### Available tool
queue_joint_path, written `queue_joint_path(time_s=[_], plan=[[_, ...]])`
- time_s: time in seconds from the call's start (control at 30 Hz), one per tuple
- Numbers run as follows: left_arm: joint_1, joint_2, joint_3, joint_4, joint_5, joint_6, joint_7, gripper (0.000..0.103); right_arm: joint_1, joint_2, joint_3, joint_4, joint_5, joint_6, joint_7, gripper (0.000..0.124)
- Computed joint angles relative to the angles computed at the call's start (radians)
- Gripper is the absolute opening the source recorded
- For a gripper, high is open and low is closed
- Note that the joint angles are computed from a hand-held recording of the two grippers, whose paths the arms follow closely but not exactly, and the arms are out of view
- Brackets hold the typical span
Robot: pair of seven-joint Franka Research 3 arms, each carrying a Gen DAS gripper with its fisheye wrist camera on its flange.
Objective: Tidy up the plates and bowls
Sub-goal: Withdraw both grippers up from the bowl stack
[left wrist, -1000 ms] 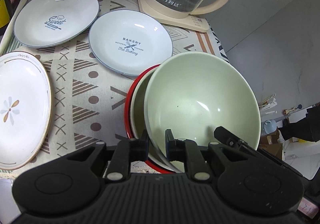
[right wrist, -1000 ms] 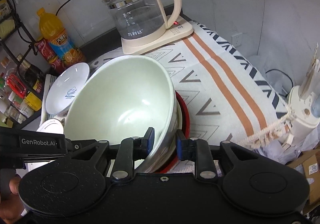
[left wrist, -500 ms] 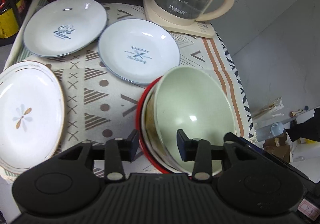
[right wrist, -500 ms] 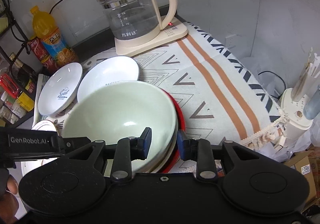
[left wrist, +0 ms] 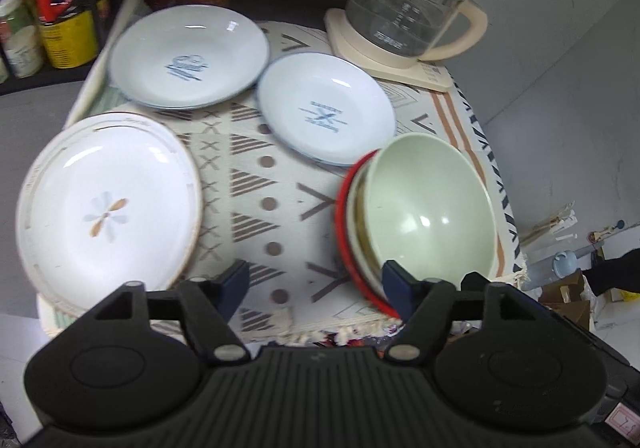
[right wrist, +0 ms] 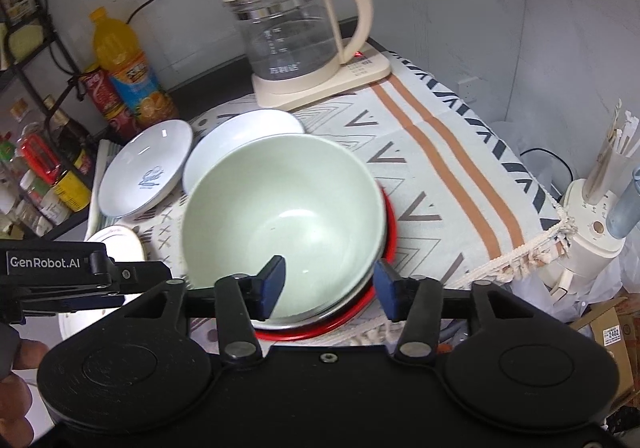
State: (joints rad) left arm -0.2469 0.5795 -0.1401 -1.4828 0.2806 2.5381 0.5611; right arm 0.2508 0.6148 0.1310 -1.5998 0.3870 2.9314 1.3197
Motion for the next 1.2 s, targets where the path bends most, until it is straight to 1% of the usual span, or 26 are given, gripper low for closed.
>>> queue_joint_path(time_s=[0.13,0.27,0.4,0.53,0.63,0.77,0.9,0.93,1.0,1.1,1.2], plan=[[0.003,-0.068,0.015,-0.096,0.020,0.027,-0.035,0.074,-0.010,-0.026,0.038,-0.040,0.017,0.023,-0.041,0.057],[0.004,-0.133,0.032,-0.180,0.058,0.035,-0.089,0.075,0.009,-0.042,0.040,-0.059,0.022,0.032,-0.054,0.060],[0.013,-0.191,0.044,-0.259,0.099,0.045,-0.152,0.079,0.016,-0.051,0.056,-0.067,0.031,0.033,-0.076,0.061],[0.030,-0.241,0.043,-0.326,0.126,0.047,-0.203,0.081,0.034,-0.051,0.065,-0.059,0.029,0.026,-0.097,0.063],[0.043,-0.270,0.039,-0.358,0.144,0.031,-0.221,0.083,0.047,-0.048,0.072,-0.050,0.028,0.019,-0.114,0.067],[0.060,-0.306,0.034,-0.404,0.160,0.036,-0.240,0.086,0.058,-0.045,0.086,-0.038,0.034,0.017,-0.140,0.073],[0.074,-0.336,0.031,-0.442,0.175,0.034,-0.259,0.089,0.072,-0.039,0.088,-0.025,0.037,0.008,-0.153,0.075],[0.078,-0.341,0.029,-0.449,0.176,0.035,-0.262,0.089,0.074,-0.037,0.090,-0.021,0.038,0.006,-0.158,0.080],[0.083,-0.350,0.029,-0.462,0.185,0.037,-0.271,0.090,0.077,-0.034,0.094,-0.017,0.042,0.012,-0.168,0.085],[0.090,-0.353,0.029,-0.469,0.190,0.029,-0.284,0.094,0.083,-0.030,0.098,-0.009,0.045,0.007,-0.182,0.086],[0.101,-0.346,0.024,-0.468,0.178,0.031,-0.272,0.095,0.094,-0.025,0.089,0.002,0.042,-0.007,-0.179,0.087]])
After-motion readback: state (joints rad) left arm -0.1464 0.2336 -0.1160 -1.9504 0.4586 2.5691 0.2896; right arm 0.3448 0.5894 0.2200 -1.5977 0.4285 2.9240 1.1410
